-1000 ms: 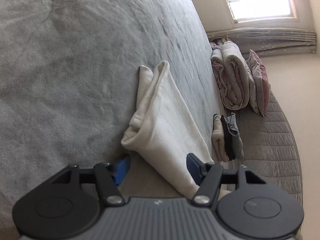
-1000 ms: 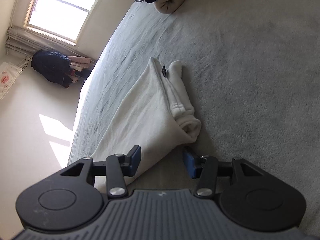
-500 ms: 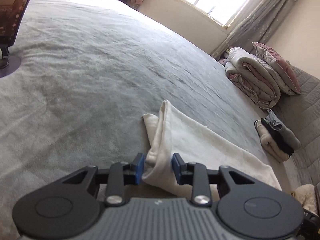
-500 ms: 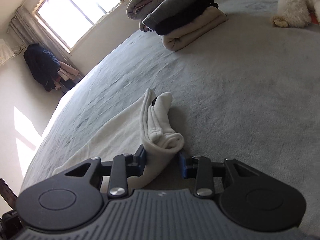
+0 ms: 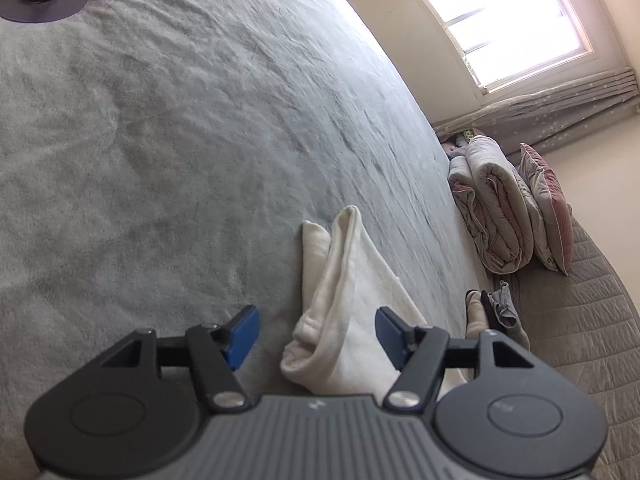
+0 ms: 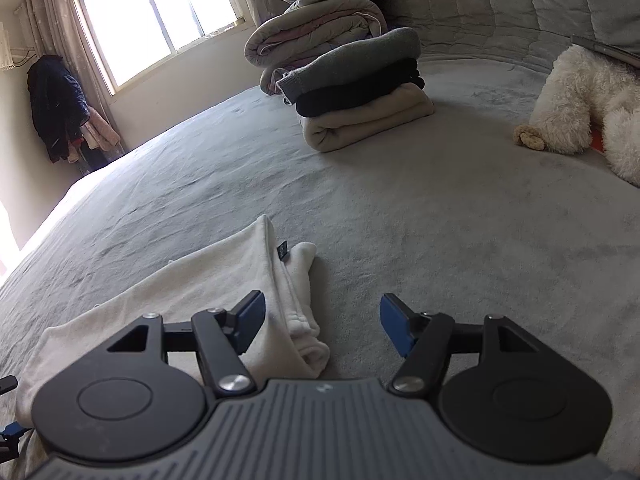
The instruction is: Fold clothes
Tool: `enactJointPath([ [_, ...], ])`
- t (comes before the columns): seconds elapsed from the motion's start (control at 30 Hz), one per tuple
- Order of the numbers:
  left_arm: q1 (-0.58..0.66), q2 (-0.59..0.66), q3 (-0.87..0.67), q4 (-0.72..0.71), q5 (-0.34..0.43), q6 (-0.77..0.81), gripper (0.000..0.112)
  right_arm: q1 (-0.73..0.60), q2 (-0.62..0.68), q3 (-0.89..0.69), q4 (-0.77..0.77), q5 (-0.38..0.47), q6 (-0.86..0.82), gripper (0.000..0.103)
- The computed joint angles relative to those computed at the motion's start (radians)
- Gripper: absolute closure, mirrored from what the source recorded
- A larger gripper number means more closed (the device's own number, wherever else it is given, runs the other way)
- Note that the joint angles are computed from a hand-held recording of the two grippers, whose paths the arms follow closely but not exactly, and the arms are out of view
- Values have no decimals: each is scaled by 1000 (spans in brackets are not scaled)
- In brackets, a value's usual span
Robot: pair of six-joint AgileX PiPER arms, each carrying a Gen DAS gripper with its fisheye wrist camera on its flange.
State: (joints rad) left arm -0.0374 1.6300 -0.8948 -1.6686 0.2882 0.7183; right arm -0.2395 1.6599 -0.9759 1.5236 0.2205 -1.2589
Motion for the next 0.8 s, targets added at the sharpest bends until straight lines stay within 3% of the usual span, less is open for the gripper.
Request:
enactJointPath([
  [0.27, -46, 16, -30, 45, -51, -27, 43, 24, -21, -22, 51, 12, -19, 36],
  [0.43, -54, 34, -47, 10, -47, 5, 44, 47, -27, -35, 27, 25, 35, 36],
  [0.57, -58, 62, -69, -39, -29, 53, 45, 82, -40, -33, 90, 26, -31, 36],
  [0.67, -65, 77, -82, -47, -25, 59, 52, 116, -39, -41, 111, 40, -69, 38],
  [0.73, -75, 80, -85, -30, -45, 40, 60, 136, -29, -53, 88, 47, -57, 48],
  [0.8, -79, 80, -85, 11, -63, -8, 78, 161, -15, -71, 34, 50, -16, 57],
])
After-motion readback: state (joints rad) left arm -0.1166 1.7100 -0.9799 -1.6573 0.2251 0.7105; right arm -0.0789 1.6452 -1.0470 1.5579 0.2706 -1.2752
